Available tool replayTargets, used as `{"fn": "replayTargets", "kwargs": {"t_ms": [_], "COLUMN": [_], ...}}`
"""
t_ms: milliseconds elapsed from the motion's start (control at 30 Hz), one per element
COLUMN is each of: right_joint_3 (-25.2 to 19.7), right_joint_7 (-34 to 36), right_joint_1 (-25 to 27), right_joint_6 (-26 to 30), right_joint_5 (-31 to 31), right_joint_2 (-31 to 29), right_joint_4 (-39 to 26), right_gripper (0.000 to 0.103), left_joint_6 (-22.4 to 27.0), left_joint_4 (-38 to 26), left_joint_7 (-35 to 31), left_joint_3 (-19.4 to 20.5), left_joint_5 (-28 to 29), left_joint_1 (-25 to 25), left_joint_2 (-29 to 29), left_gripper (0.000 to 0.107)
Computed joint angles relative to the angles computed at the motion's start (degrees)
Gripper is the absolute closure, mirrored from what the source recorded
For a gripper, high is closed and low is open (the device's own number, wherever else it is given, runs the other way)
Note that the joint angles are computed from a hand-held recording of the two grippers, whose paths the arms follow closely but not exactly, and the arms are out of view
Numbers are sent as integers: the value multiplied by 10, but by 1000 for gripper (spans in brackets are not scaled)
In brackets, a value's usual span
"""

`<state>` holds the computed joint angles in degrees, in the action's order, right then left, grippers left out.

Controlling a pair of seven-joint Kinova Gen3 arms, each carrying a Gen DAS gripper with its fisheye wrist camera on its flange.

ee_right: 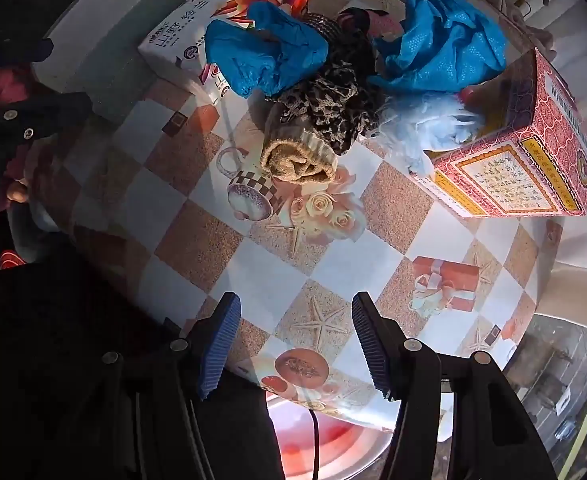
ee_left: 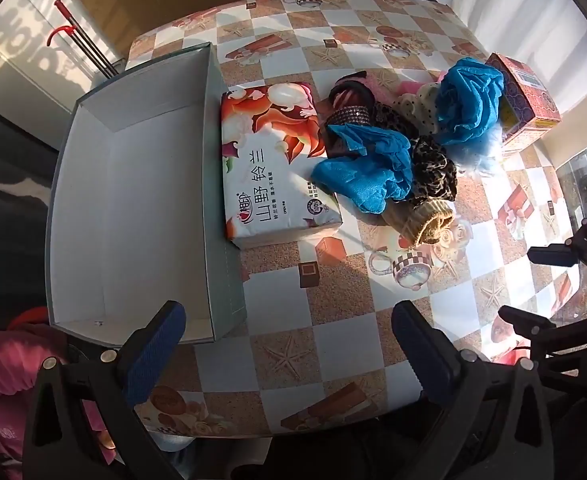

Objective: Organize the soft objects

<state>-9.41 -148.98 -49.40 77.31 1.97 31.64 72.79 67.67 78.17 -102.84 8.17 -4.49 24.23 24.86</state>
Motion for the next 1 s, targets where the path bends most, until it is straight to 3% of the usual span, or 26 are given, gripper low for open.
{"fn": "replayTargets", "kwargs": {"t_ms": [167, 300, 400, 533, 1000], "right_joint_3": [6, 9, 13, 18, 18], "right_joint_7": [56, 82, 72, 44, 7], "right_joint_1": [-4, -3, -8, -19, -18], "right_joint_6": [51, 51, 34, 26, 44], "right_joint_5": [14, 28, 35, 51, 63], "right_joint_2": [27, 25, 12, 3, 1], "right_joint_4": [-62, -71, -49, -37, -48], "right_gripper": [43, 43, 43, 43, 43], "left_joint_6": [-1, 2, -18, -6, 2], "left_joint_4": [13, 13, 24, 13, 4], "left_joint_7": [8, 14, 18, 11, -19], "left_joint_3": [-9, -11, -1, 0, 2], "left_joint_5": [14, 24, 37, 28, 38], "left_joint_1": [-26, -44, -47, -33, -31], "left_joint_2": [-8, -12, -11, -7, 2], "left_gripper": [4, 4, 4, 4, 4]}}
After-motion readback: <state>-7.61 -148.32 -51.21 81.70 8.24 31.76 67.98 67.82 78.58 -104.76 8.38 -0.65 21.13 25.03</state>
